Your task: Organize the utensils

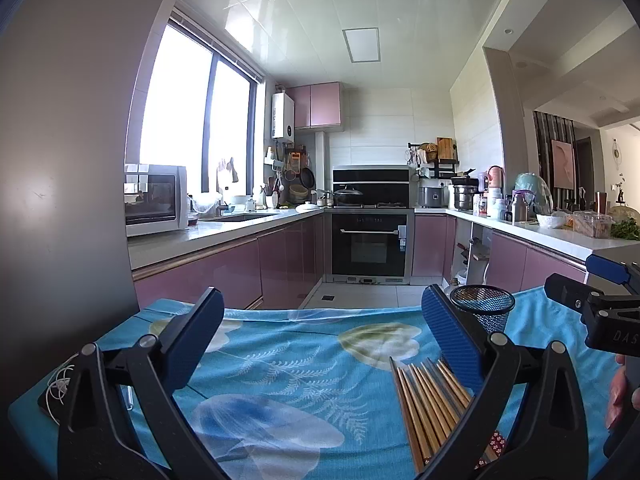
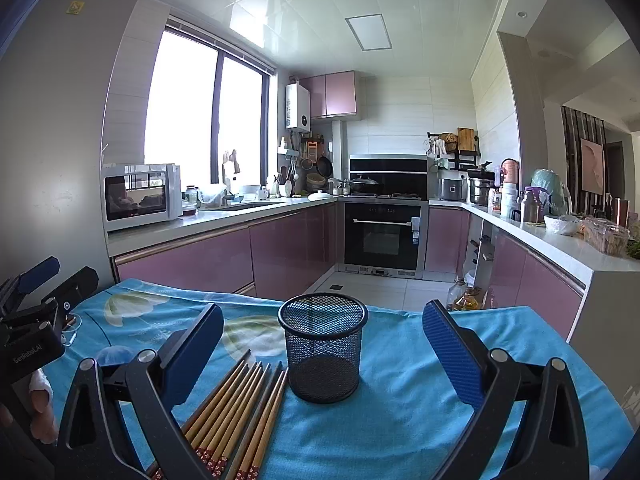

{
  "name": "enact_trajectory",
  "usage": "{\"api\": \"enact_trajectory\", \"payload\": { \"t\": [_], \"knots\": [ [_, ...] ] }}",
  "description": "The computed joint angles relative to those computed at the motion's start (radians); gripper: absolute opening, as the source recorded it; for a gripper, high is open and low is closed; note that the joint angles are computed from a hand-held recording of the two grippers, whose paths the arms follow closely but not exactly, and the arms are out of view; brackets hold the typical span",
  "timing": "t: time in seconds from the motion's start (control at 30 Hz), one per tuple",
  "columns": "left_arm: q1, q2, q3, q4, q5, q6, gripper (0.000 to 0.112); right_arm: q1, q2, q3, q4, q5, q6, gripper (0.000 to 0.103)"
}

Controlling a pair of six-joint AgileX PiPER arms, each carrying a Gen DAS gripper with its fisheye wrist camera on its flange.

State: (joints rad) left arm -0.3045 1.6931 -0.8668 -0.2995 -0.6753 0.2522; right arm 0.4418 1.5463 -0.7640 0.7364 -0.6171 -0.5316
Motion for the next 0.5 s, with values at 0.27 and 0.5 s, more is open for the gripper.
{"api": "enact_trajectory", "payload": {
  "t": [0.27, 0.5],
  "knots": [
    [0.001, 0.001, -0.004, 0.001, 0.009, -0.003, 0.097, -0.002, -0.001, 0.004, -0.003, 0.001, 0.005, 0.097],
    [0.004, 0.002, -0.009, 0.002, 0.016, -0.003, 0.097, -0.008, -0.003, 0.003, -0.007, 0.012, 0.006, 0.097]
  ]
}}
